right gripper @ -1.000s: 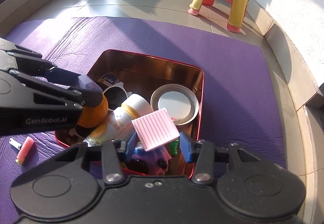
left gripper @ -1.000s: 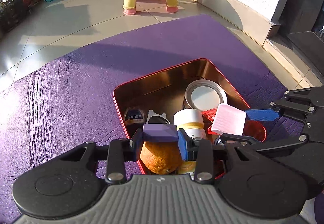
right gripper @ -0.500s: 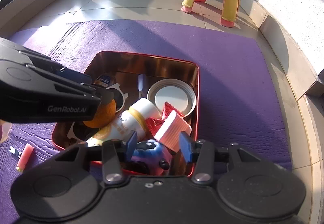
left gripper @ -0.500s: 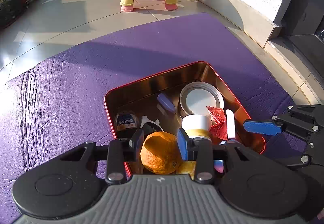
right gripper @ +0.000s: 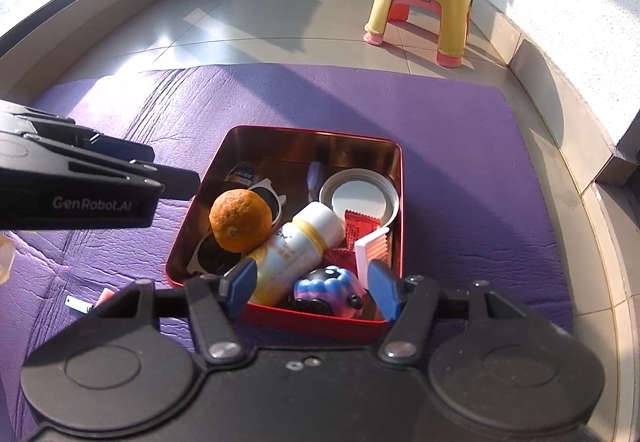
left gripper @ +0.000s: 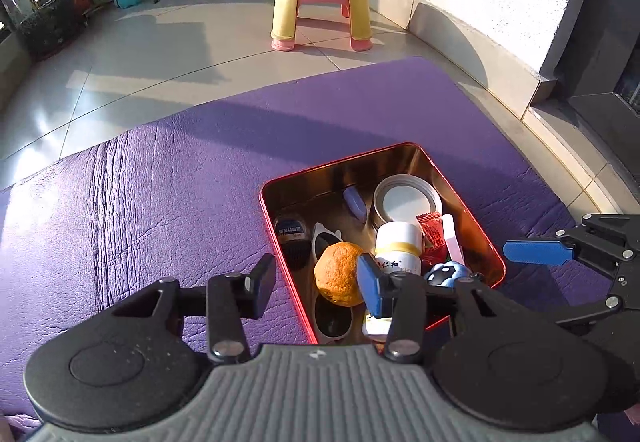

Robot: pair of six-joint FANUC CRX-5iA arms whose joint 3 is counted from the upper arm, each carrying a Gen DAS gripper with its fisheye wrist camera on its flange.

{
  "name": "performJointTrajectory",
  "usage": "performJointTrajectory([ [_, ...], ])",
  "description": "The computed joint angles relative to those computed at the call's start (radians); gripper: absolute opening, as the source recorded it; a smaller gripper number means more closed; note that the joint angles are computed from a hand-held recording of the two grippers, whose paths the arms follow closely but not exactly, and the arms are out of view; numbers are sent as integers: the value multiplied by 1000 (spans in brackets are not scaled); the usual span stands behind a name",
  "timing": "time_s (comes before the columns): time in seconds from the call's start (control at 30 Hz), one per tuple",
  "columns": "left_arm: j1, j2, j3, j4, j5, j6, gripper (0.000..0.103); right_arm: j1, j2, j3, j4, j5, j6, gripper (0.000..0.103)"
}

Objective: Organize rigid objects
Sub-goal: 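Lower the soap dish and eraser into the red tin and open both tools, then move both tools back over the pink tube and black nail clipper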

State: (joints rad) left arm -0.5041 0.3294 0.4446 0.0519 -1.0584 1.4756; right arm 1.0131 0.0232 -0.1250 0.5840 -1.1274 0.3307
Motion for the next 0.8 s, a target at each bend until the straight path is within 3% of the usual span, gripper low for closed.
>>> performJointTrajectory([
  [0.27, 28, -116, -106, 27, 0, -1, 48, 70, -2, 41, 13, -41, -15, 64],
  [0.4, 45, -184, -171, 28, 0, -2, 55, 102, 2, 61, 12, -64, -18, 69],
  [0.67, 79, -301, -284, -17, 6, 35, 55, 157, 16, 94, 5, -97, -30, 86],
  [0.8, 105, -346, -335, -34, 7, 54, 69, 170, 27, 108, -8, -103, -36, 90],
])
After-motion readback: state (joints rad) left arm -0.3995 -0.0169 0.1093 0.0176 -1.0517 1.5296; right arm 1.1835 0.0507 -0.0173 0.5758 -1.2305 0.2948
